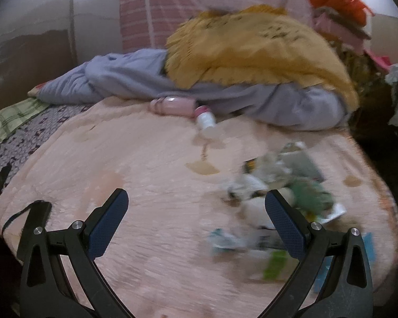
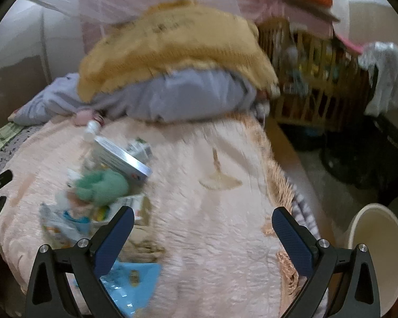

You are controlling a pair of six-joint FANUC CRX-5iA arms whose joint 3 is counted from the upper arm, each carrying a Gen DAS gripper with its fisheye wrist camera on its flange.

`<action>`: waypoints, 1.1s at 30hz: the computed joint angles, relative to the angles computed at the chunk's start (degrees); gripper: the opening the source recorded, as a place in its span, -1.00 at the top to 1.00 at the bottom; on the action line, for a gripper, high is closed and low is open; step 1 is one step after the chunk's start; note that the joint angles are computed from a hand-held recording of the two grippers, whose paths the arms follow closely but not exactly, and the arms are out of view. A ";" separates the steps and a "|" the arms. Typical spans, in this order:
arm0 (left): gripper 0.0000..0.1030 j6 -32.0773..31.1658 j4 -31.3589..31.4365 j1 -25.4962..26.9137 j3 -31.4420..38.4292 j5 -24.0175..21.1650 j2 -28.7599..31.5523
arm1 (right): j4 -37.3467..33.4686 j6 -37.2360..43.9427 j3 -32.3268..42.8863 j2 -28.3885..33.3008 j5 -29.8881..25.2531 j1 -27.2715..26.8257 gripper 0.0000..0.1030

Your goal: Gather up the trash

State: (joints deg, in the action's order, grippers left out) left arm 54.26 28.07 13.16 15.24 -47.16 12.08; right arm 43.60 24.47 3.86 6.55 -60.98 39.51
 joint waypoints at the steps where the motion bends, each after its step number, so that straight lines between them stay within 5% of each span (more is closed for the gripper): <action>1: -0.99 -1.07 1.08 -0.28 -1.84 1.33 -1.02 | 1.45 -0.36 0.19 0.04 -0.63 0.81 -1.00; 20: -0.99 -10.37 12.79 -3.47 -13.76 9.55 -8.98 | 9.08 -8.24 -3.07 -3.20 1.74 5.44 -1.00; 33: -0.99 -10.15 12.10 -3.61 -14.38 9.49 -9.97 | 10.09 -8.06 -2.64 -2.80 1.51 6.17 -1.00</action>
State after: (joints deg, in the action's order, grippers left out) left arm 44.11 40.17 9.55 0.86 -37.67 2.12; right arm 53.68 16.41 1.22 3.74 -59.46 45.68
